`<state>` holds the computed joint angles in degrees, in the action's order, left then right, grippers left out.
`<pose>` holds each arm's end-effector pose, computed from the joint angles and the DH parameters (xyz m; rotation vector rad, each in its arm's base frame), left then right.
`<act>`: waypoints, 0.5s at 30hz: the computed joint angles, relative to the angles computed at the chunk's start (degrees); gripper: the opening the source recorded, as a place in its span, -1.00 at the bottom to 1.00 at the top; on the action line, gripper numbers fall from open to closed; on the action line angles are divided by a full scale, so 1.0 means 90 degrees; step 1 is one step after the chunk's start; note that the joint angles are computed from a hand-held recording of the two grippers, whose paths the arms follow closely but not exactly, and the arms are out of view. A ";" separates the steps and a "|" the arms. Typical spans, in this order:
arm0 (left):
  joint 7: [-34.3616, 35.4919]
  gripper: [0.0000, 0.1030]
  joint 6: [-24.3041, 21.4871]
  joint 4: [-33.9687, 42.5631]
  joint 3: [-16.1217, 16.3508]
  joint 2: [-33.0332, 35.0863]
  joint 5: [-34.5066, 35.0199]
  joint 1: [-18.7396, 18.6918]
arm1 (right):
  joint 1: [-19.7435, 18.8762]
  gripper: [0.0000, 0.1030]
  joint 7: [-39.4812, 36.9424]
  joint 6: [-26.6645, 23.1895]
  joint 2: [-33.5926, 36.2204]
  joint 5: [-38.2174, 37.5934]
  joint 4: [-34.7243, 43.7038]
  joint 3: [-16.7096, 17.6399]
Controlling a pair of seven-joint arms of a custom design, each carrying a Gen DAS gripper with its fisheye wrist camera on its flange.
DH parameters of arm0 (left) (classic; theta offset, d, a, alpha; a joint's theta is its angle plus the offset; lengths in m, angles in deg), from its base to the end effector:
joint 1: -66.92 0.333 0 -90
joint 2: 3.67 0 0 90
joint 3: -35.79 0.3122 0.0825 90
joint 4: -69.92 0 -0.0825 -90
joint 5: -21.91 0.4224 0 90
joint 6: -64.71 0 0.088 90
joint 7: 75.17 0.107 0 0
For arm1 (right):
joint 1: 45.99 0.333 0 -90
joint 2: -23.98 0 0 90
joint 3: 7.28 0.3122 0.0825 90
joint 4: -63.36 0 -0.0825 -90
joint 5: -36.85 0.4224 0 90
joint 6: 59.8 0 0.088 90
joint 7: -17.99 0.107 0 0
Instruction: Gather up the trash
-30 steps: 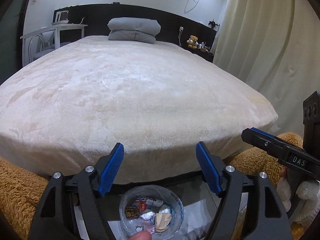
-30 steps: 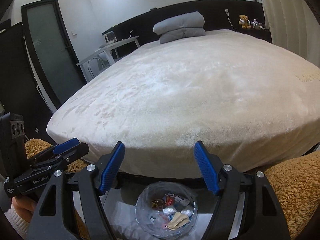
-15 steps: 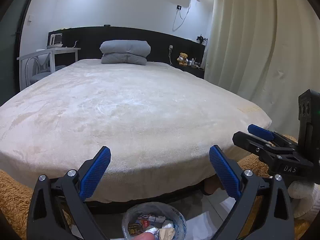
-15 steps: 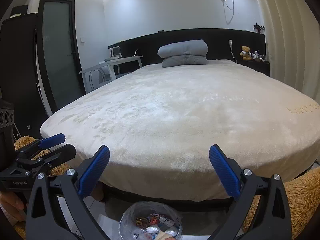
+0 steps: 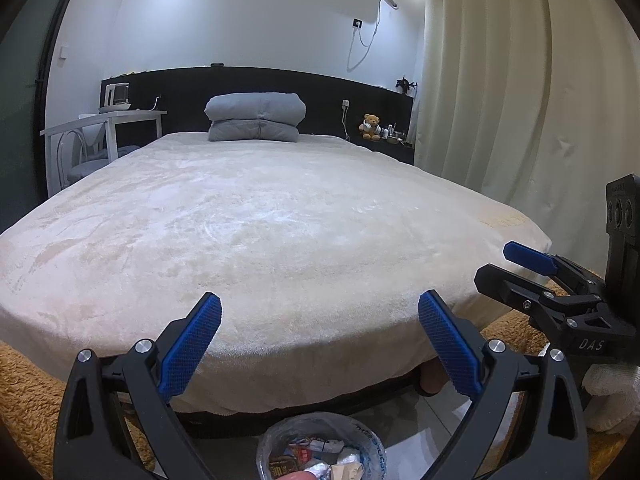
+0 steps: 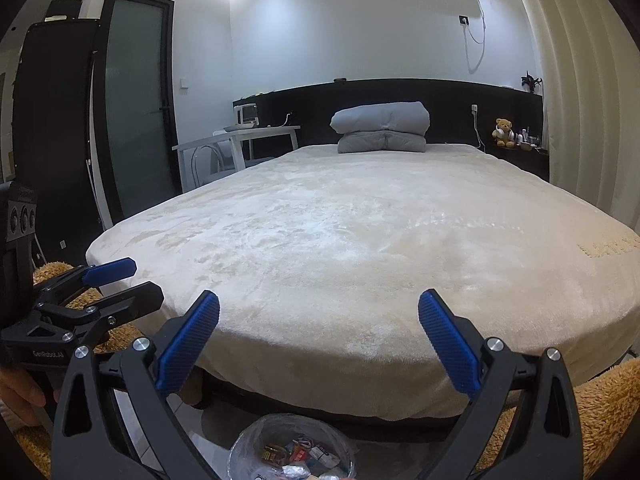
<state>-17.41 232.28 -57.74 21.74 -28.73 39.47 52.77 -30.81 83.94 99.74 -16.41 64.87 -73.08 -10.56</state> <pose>0.4308 -0.2782 0.6612 -1.3981 1.7654 -1.2345 0.4212 0.0596 0.6861 -1.6183 1.2423 -0.6380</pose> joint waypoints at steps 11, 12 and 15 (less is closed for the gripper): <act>-0.0104 0.88 0.0067 -0.0002 -0.0058 -0.0010 0.0151 0.0091 | 0.0031 0.91 -0.0043 -0.0082 0.0010 -0.0012 0.0018 0.0011; -0.0110 0.88 0.0074 -0.0004 -0.0055 -0.0010 0.0148 0.0086 | 0.0036 0.91 -0.0050 -0.0090 0.0010 -0.0013 0.0020 0.0007; -0.0170 0.88 0.0071 0.0002 -0.0100 -0.0015 0.0214 0.0147 | 0.0023 0.91 -0.0037 -0.0105 0.0018 -0.0032 0.0027 0.0029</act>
<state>-18.94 232.91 -57.72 20.84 -28.87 41.40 54.10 -30.61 83.61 98.80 -16.25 64.58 -72.84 -10.30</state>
